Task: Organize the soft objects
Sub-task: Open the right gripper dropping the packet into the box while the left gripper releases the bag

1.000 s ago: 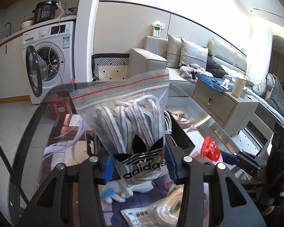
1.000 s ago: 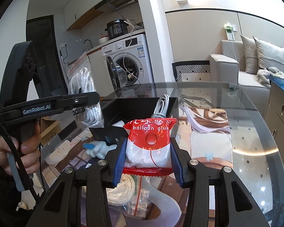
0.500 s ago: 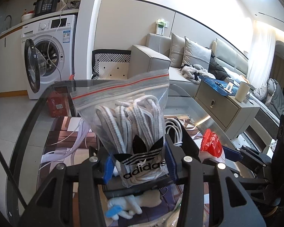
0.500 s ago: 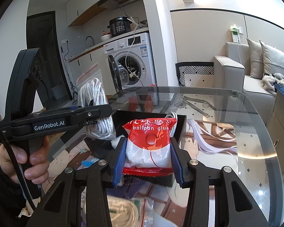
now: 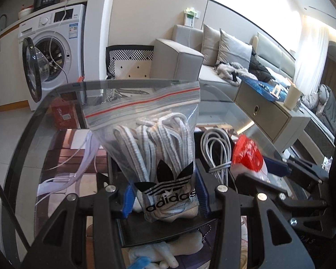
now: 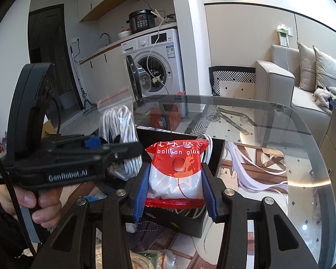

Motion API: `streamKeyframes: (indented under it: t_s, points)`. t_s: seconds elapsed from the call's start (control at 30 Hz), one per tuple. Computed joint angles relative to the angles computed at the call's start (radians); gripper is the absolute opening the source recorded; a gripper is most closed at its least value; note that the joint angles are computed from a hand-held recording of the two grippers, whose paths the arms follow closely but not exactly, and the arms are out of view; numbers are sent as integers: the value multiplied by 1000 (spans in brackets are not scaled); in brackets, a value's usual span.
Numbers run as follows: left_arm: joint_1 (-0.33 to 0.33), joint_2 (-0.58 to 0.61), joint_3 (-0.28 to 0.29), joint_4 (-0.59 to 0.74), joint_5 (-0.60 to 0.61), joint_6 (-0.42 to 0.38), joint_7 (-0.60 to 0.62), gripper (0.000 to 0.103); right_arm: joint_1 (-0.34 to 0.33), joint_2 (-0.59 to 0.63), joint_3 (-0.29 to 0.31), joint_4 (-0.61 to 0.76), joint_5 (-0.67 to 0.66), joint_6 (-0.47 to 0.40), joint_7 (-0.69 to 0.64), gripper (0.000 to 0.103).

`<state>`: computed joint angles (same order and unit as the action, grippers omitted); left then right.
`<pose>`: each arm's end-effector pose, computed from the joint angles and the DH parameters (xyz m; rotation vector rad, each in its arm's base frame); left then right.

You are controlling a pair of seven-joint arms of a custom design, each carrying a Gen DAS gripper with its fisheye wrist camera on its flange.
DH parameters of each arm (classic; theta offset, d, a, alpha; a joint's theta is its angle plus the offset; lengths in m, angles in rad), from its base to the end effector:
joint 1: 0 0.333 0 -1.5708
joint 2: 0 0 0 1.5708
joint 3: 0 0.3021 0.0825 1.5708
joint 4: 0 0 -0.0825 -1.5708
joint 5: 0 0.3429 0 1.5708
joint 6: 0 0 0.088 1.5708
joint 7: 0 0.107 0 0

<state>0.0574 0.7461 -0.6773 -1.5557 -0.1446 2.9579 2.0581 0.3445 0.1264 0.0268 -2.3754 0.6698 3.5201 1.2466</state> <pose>0.6449 -0.2971 0.3772 -1.1990 2.4127 -1.2540 0.4999 0.1135 0.3993 -1.5659 1.6612 -0.7347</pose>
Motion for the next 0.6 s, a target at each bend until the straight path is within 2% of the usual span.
streamKeyframes:
  t_s: [0.13,0.3,0.43,0.53,0.6]
  points:
    - [-21,8,23,24,8,-39,-3,45,-14,12,0,13,-25,-13,10,44]
    - [-48,12,55,49,-2,-89,5,45,0,33,-20,43,-22,-33,-5,44]
    - [-52,4,60,36,-14,-81,32,45,-8,44,-21,58,-44,-42,6,44]
    - [-45,-1,54,25,-26,-80,49,47,-50,44,6,53,-126,-38,67,46]
    - [-39,-3,48,24,-37,-80,58,52,6,45,-39,63,-62,-39,9,48]
